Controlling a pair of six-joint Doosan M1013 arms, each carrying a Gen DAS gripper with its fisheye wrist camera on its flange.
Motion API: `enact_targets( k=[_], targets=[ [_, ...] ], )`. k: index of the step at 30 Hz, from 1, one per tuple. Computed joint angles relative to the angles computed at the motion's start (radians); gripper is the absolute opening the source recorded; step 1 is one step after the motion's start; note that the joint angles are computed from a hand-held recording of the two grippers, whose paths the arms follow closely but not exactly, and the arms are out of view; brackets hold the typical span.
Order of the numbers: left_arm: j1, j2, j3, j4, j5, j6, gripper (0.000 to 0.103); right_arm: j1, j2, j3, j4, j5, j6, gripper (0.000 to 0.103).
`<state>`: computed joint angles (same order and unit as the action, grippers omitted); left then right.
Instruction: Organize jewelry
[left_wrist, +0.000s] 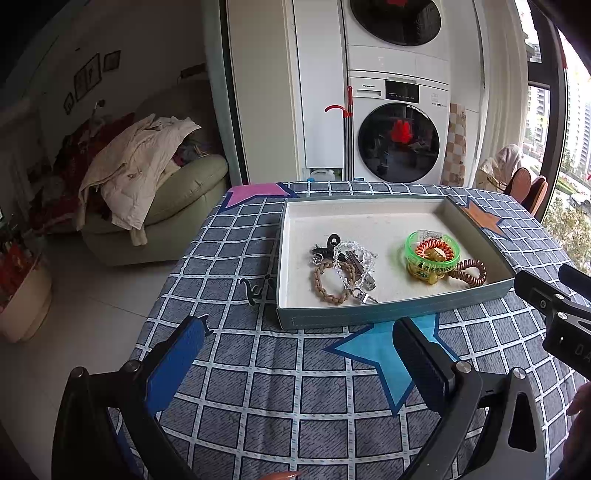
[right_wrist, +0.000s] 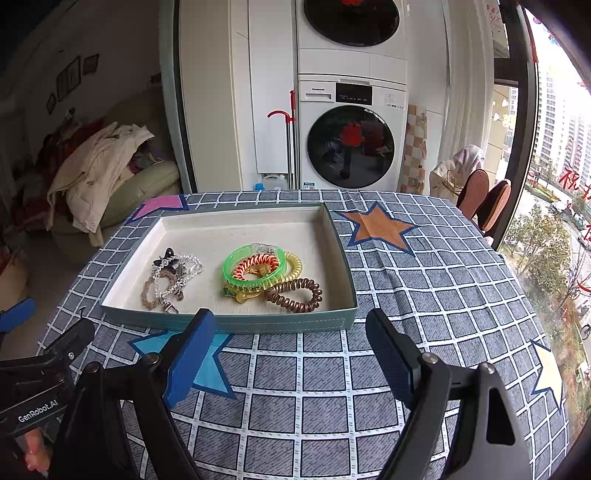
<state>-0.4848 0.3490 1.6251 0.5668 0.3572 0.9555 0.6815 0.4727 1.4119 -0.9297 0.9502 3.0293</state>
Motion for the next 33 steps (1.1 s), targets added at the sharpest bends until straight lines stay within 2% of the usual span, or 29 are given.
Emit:
enact_targets(
  k=[26,33],
  targets=[
    [0.004,0.005,-0.007,-0.071,0.008,0.059,0.103,0.002,0.007,-0.014,0.005,0.002,-0.01,0.086],
    [0.002,0.002,0.0,-0.019,-0.002,0.008,0.103,0.003,0.009,-0.017,0.007,0.003,-0.011,0.086]
  ],
)
